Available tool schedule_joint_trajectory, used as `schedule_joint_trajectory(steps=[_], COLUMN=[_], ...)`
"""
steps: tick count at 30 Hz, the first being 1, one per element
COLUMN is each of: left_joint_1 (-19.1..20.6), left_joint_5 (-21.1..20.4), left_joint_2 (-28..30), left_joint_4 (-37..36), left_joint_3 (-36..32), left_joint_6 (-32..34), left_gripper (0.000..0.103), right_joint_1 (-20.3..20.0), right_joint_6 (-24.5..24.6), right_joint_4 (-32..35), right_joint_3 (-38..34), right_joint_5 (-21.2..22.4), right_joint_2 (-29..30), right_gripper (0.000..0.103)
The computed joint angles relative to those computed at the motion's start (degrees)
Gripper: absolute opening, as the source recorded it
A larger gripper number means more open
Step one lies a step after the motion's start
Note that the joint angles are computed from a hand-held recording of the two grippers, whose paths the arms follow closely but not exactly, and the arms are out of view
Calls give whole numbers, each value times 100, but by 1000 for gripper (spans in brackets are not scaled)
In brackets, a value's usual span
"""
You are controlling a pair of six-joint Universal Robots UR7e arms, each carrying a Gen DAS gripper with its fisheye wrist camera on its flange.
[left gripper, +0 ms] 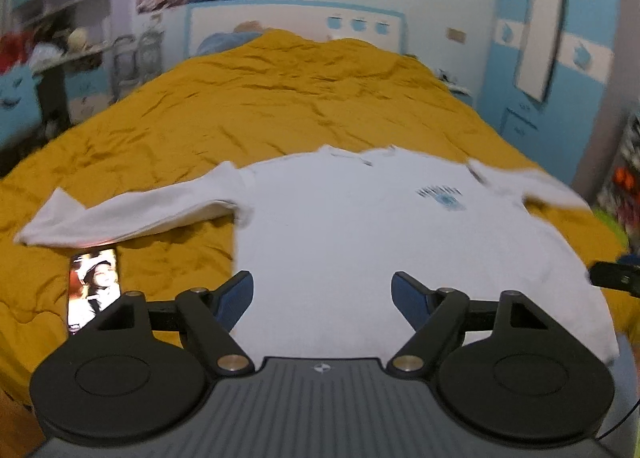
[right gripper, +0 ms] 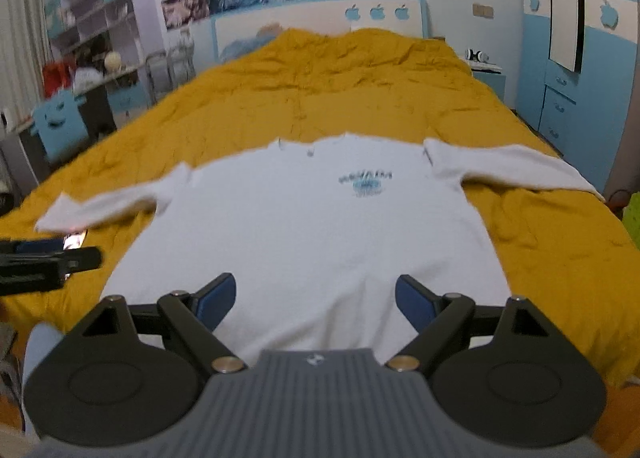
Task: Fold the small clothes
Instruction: 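Grasp the sleeve cuff nearest the left tool and lift it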
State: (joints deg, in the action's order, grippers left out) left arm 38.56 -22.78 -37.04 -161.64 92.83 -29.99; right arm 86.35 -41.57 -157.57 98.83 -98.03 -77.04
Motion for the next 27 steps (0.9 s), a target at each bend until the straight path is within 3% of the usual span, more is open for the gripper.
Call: schedule_joint_trajectory(steps=[8,10,13,17,19,21,24,27], left_joint_1=[644,827,1101,1428,1575,1711,1926,2116], left_joint_5=[583,810,1197,1476,1624,1645,1504,1253], left_joint_2=[-425,-540,-818,-1104,-1350,-1563,-1682,-1749], left_joint_4=[-1668,-1720,-867,-473,553,1001,65,-1183], left_joint_3=[44,-2,-44,-49,-12,94,307,554], left_joint_6=[1592,1813,1166,795,-211,-846,-728,-423], left_gripper=[93,94,94,94,94,95,95,95], right_joint_1=[-27,-31,-35,9,25,49,67,98], right_joint_6=[-25,-7,-24,191,353,436,525,931], right_joint_4=[-190,-118,6,424,742,897,1124,1640], right_joint_3=[-1304,-1701,-2323,-3078,-3411,-3629,-3984,-4501], right_joint_5=[10,-55,-250,-651,-688,-770,-850,-1017], right_joint_2=[1043,1335,1825,2376,2590,2773,3053,3364], right_gripper=[83,83,83,83,83,83,83,83])
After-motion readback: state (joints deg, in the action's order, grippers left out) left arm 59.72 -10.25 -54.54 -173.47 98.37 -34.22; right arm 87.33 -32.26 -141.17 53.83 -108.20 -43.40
